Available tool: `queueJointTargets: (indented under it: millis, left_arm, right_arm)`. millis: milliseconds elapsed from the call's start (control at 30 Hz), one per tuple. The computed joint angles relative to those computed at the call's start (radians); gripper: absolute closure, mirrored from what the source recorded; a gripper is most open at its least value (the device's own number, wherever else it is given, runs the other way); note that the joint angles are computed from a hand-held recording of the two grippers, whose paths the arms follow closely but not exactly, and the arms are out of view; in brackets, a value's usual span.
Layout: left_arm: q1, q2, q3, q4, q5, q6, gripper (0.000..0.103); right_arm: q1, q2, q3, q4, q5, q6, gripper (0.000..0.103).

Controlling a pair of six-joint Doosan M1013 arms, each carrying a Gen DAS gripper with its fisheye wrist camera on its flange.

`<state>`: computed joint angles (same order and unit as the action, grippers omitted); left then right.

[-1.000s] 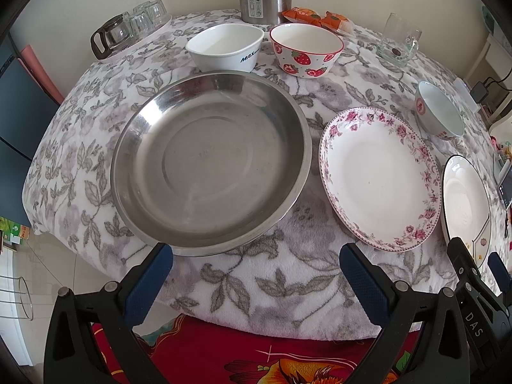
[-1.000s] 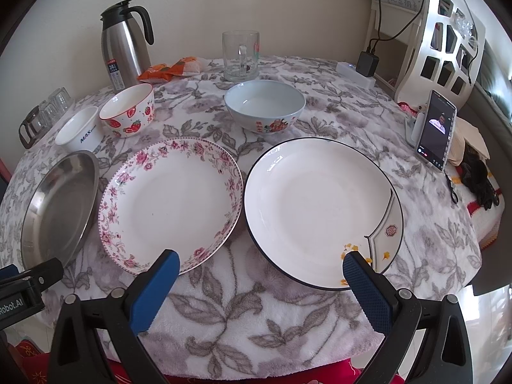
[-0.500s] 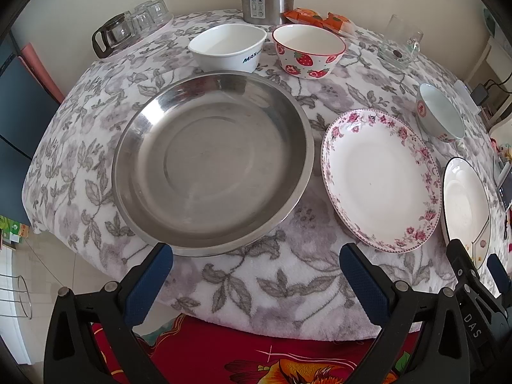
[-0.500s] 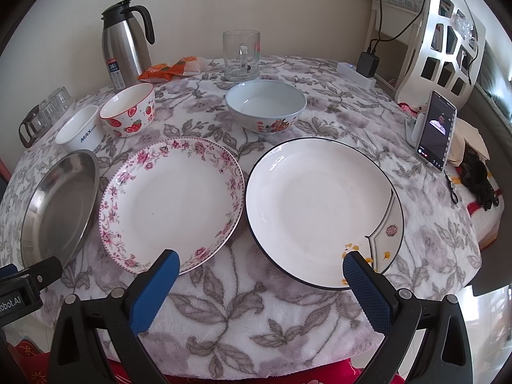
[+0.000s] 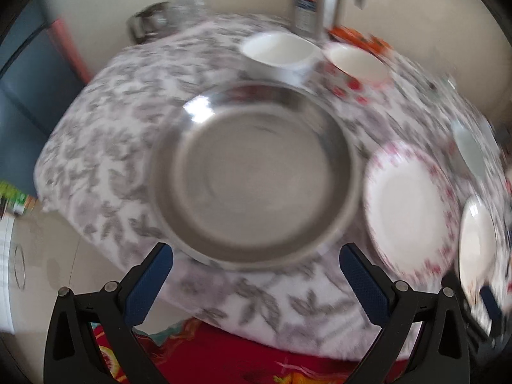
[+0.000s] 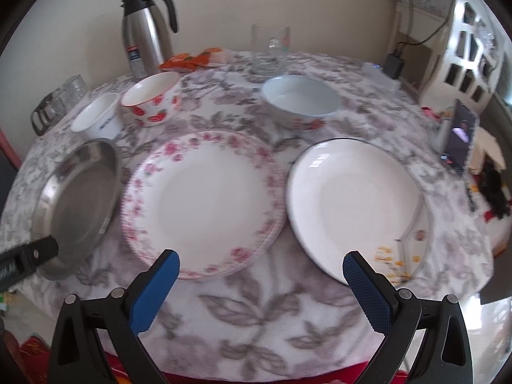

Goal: Organize plates and bowls
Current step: 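Move the left tool to the steel basin rim and the right tool to it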

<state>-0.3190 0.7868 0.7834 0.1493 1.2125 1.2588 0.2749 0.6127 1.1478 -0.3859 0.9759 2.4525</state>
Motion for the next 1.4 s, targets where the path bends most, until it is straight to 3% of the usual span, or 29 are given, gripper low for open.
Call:
queueJointTargets:
  millis: [400, 533, 800, 967, 1133, 1400]
  left_arm:
    - [0.073, 0.068, -0.112, -0.037, 0.049, -0.215, 0.0]
    - [0.102, 0.071, -0.102, -0.139, 0.009, -0.22, 0.0]
    - [0.126, 0.065, -0.067, -0.181, -0.102, -0.274, 0.0]
    - [0.134, 0.072, -0.06, -0.207, -0.162, -0.265, 0.0]
    - [0.147, 0.105, -0.108, -0.27, -0.115, -0.239, 0.0]
    - [0.143, 0.13, -0.145, -0.228, -0.094, -0.238, 0.0]
  right_arm:
    - [0.009, 0.074, -0.112, 0.122, -0.118, -0.148, 0.0]
    - [0.001, 0.093, -0.135, 0.163, -0.142, -0.165, 0.0]
    - [-0.004, 0.138, -0.194, 0.18, -0.223, -0.232, 0.0]
    - [-0.001, 0.175, -0.249, 0.168, -0.214, -0.272, 0.0]
    - [-0.001, 0.204, -0.294, 0.187, -0.211, -0.346, 0.0]
    - [-0.003, 0.253, -0.372, 0.23, -0.181, -0.44, 0.002]
